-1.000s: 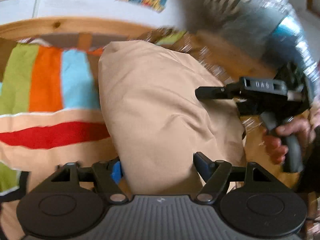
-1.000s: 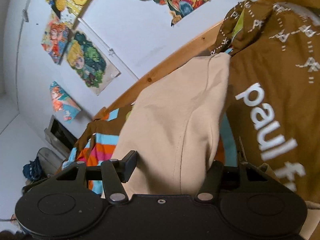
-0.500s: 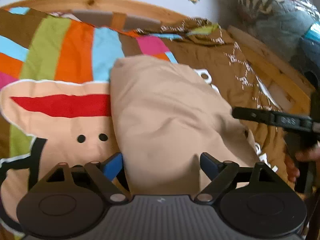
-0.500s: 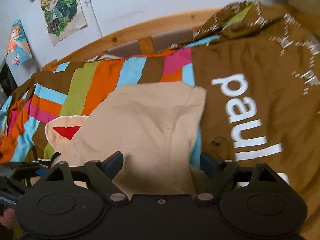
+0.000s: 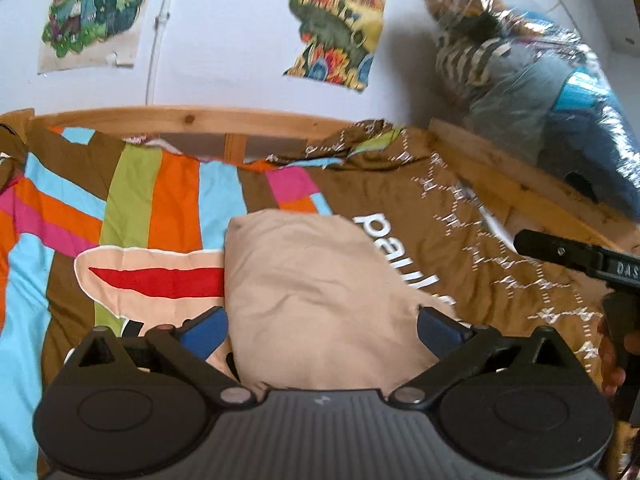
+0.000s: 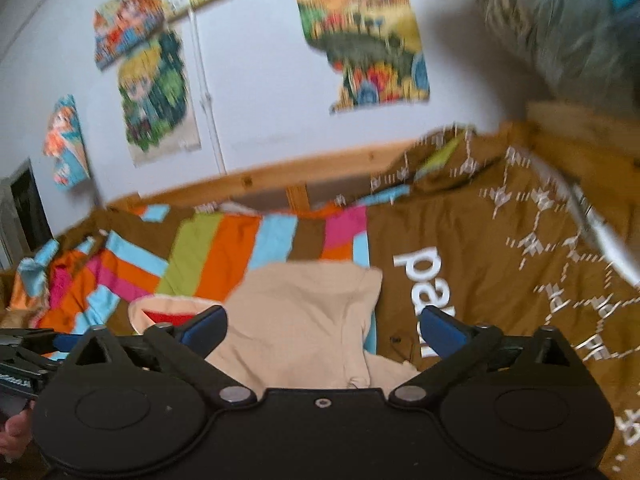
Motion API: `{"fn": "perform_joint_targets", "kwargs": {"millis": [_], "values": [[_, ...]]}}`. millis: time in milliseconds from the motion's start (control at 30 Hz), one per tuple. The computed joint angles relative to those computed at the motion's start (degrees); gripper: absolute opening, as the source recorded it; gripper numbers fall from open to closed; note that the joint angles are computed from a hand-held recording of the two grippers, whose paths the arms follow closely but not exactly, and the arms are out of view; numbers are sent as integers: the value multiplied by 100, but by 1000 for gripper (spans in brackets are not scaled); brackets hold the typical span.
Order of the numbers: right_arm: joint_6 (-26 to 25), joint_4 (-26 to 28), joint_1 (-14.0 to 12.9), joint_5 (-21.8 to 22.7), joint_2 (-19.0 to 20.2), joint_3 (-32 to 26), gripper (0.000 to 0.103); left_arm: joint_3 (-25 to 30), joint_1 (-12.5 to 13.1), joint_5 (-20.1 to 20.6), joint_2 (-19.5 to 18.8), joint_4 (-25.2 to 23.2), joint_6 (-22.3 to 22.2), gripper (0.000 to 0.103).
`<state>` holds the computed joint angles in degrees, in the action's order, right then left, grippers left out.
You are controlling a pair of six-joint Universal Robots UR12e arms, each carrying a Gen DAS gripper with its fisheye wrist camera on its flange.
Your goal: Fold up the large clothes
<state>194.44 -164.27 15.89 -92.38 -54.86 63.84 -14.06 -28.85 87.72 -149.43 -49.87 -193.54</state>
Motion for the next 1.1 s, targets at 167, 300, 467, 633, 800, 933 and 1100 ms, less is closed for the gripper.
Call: {"fn": "perform_joint_targets", "kwargs": {"millis": [167, 300, 467, 633, 800, 933, 1100], "values": [[-48, -582, 167, -371, -422, 564, 102, -1354, -93, 122, 758, 875, 109, 102], [-23, -998, 332, -715, -688, 1006, 102, -2024, -161, 215, 1122, 1282, 179, 102], [-27, -1269, 538, -1135, -929, 1467, 102, -2623, -225, 419, 1414, 1672, 253, 102], [-64, -1390, 721, -1537, -1065, 1771, 102, -3073, -272, 723, 1597, 1927, 174, 102], [-85, -1636, 904, -2054, -1102, 2049, 102, -3515, -341, 1148, 1726, 2180, 159, 102], [-28, -1552, 961, -2208, -1129, 2232, 102, -3720, -367, 1296, 1807, 1889, 281, 102], [303, -1101, 884, -1895, -1162, 2256, 102, -3884, -358, 1333, 1879, 1771, 145, 102]]}}
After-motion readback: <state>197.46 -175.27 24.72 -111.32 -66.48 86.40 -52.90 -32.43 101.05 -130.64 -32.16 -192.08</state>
